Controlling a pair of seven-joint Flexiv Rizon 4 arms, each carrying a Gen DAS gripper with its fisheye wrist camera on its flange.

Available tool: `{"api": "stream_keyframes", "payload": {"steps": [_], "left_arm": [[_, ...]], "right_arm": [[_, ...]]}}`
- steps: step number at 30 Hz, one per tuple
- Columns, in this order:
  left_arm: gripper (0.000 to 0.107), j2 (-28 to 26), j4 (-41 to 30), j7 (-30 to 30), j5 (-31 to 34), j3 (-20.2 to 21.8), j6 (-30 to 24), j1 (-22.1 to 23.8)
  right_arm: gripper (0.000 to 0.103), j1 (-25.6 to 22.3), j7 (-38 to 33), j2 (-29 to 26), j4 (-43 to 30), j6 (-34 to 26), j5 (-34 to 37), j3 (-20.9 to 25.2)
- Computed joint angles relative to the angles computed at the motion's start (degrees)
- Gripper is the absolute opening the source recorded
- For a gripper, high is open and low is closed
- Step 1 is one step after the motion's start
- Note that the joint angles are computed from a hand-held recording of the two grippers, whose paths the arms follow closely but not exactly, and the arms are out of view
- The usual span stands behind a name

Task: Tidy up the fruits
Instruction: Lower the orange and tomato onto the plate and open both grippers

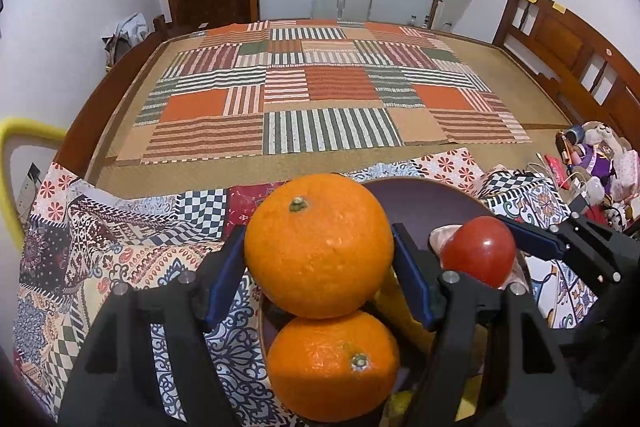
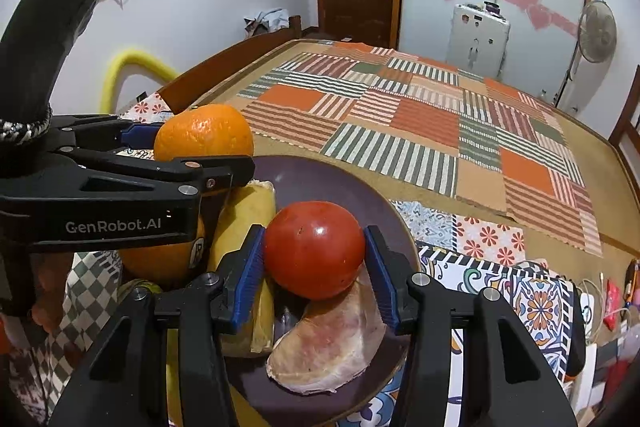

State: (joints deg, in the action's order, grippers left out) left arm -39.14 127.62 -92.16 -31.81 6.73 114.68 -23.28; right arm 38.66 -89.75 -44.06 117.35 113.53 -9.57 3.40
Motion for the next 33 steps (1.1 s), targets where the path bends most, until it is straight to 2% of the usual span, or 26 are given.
{"api": "stream_keyframes", "payload": {"steps": [4,7,14,18,24,29,33], "left_arm": [[0.069,0.52,0.81,-1.65,2.47,-2.18,0.66,3.16],[0.069,0.64,1.05,-1.93,3.15,-1.94,1.43,3.16],[0.070,0.48,0.85,3.85,-4.85,4.18,2.47,-6.63],[0.070,0.95,2.56,8.52,-12.85,6.22,6.38,-13.18],[0.071,4.50,8.62,11.74,-21.40,4.06,15.61,-18.87],[0.073,7.27,13.56,12.28,-26.62,0.09,21.56,-21.16],[0.081,8.79,17.43,11.06,-29.30,-3.88,25.11,-21.81]], "right_arm": [[0.059,-0.13,-0.27,0.21,0.43,0.97,0.19,0.11],[0.059,0.12,-0.87,0.47,1.07,1.74,0.54,-0.04],[0.059,-0.17,-1.54,0.95,2.22,3.16,1.54,0.15],[0.059,0.94,-2.17,1.95,3.60,5.00,3.76,-0.69],[0.059,1.19,-4.20,5.27,8.36,10.52,6.79,0.14],[0.060,1.24,-6.93,7.65,12.97,16.03,9.30,1.82],[0.068,2.65,-9.35,7.67,16.45,21.61,13.17,3.01]]}}
